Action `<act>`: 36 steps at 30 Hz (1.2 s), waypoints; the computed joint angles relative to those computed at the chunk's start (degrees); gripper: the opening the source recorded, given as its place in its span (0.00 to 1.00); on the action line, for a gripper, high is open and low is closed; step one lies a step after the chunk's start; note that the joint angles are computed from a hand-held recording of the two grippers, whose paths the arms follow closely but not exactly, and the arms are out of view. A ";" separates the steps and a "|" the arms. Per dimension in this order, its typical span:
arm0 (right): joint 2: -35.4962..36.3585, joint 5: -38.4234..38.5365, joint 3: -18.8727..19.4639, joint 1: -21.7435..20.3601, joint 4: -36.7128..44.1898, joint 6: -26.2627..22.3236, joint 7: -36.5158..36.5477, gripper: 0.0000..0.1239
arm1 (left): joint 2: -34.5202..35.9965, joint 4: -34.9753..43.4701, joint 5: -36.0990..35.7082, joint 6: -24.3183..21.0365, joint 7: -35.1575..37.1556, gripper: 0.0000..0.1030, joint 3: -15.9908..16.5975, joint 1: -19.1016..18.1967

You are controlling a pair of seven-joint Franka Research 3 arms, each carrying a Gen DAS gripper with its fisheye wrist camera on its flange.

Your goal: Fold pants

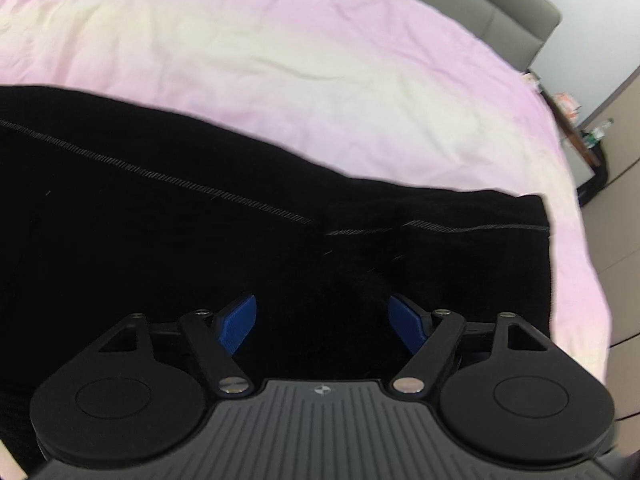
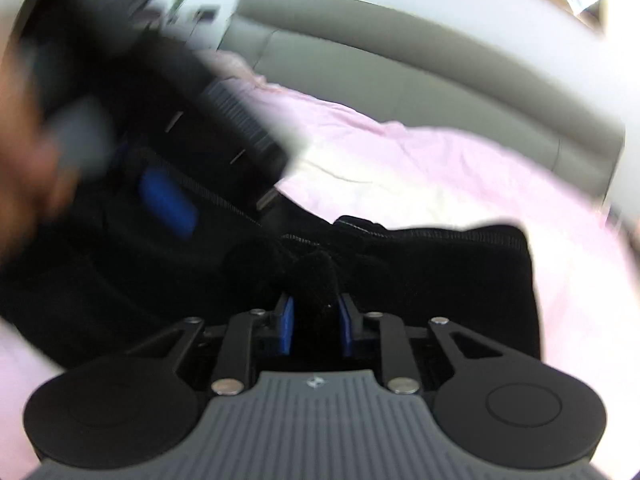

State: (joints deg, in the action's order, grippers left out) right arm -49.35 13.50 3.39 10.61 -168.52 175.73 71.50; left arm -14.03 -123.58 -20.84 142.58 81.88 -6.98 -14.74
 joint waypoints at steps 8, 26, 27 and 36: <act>-4.31 9.23 -12.81 13.08 1.96 6.81 -1.55 0.12 | 1.20 -0.46 0.30 -2.38 2.92 0.81 0.75 0.20; 15.80 1.46 -4.68 10.19 2.51 13.02 -12.85 0.31 | 4.66 5.52 -13.21 -4.47 15.02 0.78 3.58 -2.19; 14.98 0.97 -5.43 10.92 2.14 12.38 -13.25 0.34 | 7.10 8.49 -5.63 -8.52 11.06 0.75 0.14 0.69; -0.20 10.38 -12.76 5.51 1.64 -2.14 -8.65 0.15 | 10.32 9.45 -7.32 -9.52 12.98 0.85 -2.00 3.91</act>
